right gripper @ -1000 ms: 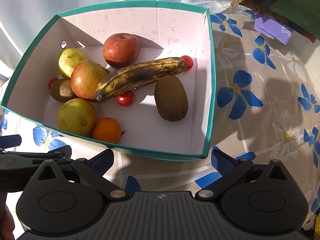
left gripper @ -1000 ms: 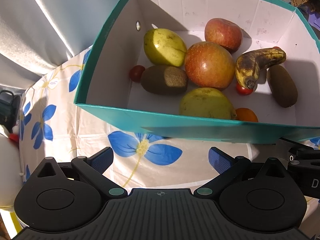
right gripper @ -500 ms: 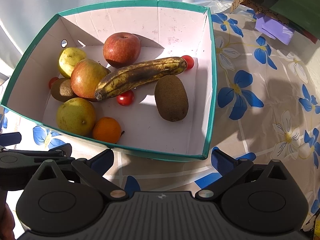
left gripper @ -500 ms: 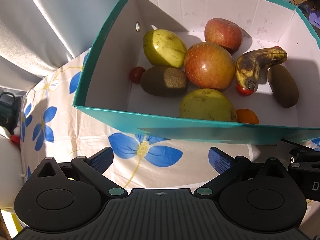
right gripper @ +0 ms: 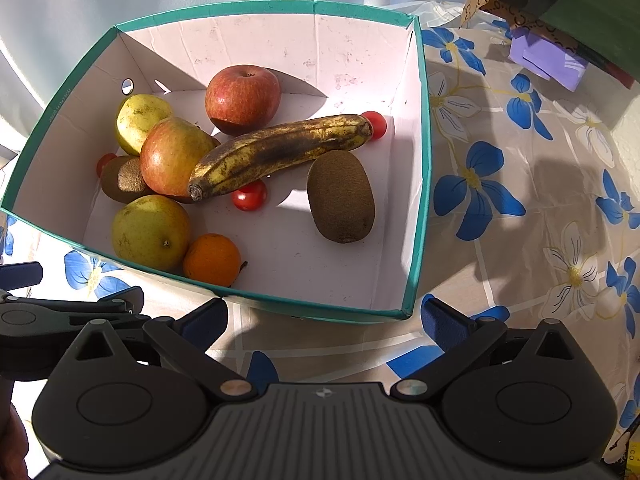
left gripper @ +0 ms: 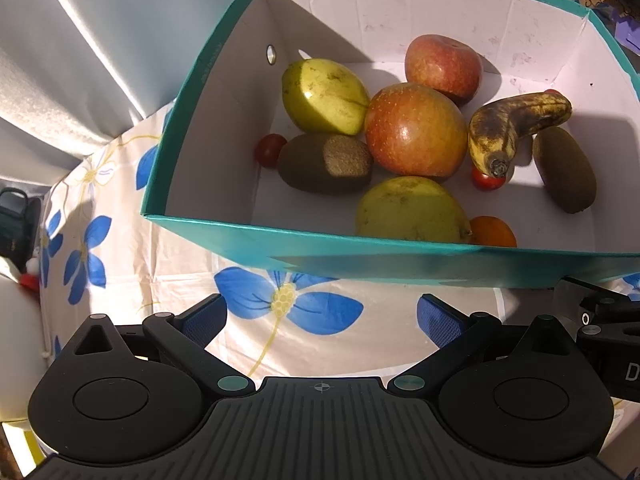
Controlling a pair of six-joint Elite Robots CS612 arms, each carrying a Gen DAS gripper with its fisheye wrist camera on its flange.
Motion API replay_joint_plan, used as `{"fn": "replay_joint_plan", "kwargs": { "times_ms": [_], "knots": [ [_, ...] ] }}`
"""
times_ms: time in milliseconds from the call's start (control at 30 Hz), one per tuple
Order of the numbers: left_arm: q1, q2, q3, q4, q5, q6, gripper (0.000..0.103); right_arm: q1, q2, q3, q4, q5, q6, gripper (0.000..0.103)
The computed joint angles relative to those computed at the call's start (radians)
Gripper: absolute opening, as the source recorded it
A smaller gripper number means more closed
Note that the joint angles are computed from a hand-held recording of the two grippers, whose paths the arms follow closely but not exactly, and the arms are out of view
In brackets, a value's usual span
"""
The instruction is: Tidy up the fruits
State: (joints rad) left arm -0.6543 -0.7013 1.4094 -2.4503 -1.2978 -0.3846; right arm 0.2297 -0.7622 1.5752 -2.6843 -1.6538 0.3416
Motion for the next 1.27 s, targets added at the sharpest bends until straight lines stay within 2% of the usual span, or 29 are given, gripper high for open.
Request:
{"fn": "replay_joint_plan", "kwargs": {
  "times_ms": [933,1167,1267],
  "knots": [
    [0.004,0.005,-0.004,-0.006,-0.012,0.020,0.103,0.003,0.000,-0.003,0.006,-0.009,-0.001,0.103],
    [-0.013,0.003,0.016,-0.052,0.070,0.049,0.103,0.002,0.001,-0.005,0.009,-0.007,-0.007,0.103],
    [-0.009,0.004,0.004,-0.022,0.052,0.030,0.103,0.003,0.002,-0.005,0.010,-0.009,-0.007,0.103]
  ]
}}
